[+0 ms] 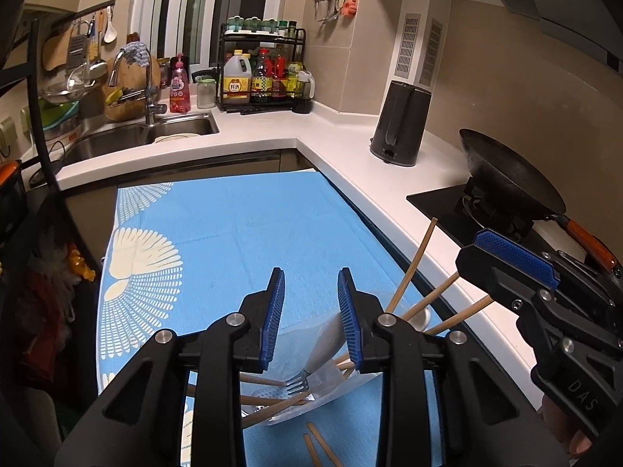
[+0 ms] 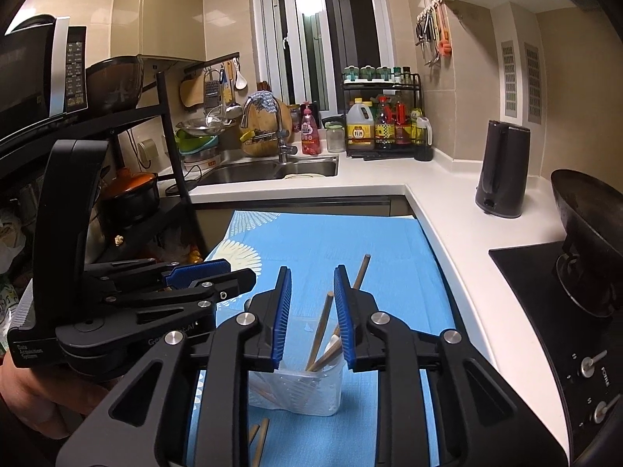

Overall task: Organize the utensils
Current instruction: 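Open both tools to release the fork and chopstick into the cup, then move both tools back down over the last two chopsticks on the cloth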

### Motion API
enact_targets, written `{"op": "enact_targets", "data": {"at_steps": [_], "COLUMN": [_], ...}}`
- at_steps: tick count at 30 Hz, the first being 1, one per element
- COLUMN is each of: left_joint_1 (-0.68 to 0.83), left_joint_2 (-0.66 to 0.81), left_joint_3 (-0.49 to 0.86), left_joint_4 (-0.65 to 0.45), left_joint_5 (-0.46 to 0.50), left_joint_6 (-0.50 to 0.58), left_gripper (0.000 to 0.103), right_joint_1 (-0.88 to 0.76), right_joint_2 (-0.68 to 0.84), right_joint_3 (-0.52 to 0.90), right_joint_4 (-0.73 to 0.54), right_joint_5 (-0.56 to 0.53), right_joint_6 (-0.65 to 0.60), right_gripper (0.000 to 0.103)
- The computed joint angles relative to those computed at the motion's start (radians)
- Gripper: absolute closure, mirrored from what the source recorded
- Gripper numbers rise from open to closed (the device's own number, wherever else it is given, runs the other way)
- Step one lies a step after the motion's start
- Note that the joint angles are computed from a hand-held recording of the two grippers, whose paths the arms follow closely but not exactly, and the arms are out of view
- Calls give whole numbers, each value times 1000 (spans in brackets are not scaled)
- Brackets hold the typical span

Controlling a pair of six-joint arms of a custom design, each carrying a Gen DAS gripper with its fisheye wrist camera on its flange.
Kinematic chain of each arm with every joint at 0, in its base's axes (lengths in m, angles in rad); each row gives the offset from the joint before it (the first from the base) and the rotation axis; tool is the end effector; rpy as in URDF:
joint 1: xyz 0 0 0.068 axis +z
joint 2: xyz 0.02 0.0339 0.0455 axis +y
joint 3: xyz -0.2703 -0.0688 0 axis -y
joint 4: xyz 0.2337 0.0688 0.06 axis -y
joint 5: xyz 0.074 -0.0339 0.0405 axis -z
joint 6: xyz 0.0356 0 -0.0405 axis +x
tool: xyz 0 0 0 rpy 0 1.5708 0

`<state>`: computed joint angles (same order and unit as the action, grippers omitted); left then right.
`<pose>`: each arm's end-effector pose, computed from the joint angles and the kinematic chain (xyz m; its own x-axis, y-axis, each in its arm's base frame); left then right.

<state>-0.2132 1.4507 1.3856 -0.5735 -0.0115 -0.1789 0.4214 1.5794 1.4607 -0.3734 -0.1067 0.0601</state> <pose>0.3057 -0.0658 0.3612 -0.6093 -0.0501 -0.7913 0.0956 0.9861 -0.1361 0.3250 0.1499 0.3640 -0.4599 -0.1407 -0.8767 -0.4656 0.8790 0.1032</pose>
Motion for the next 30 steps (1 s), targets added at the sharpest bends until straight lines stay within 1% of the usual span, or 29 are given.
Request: {"op": "enact_targets", "data": {"at_steps": [12,16,20,23,27,30], "left_joint_1": [-14,-43,-86,-126,-182,-243], "left_joint_2": [-36,-85,-167,-250,-386,-503], "left_joint_3": [29,35,23,-14,-104,-202], "left_joint_4": [-28,-48,-78,-104,-140,-172], "left_joint_5": [-18,-58,-113,-158,-216,-271], "left_joint_6": [-4,-1,-6,-21,-73,-137], "left_gripper": [74,74,74,74,74,74], "right_joint_1": [-12,-15,-21,-29,-36,-42], "right_joint_2": [-40,-78,-146,-223,-367,-469], "right_joint_3": [1,-5,-30,-72,-177,-254], "right_joint_4": [-11,-15,-14,-17,-9,-18], "right_joint_5": [-2,5,14,17,30,37], "right_joint_6": [9,7,6,9,10,20], "right_gripper": [79,79,79,79,79,79]}}
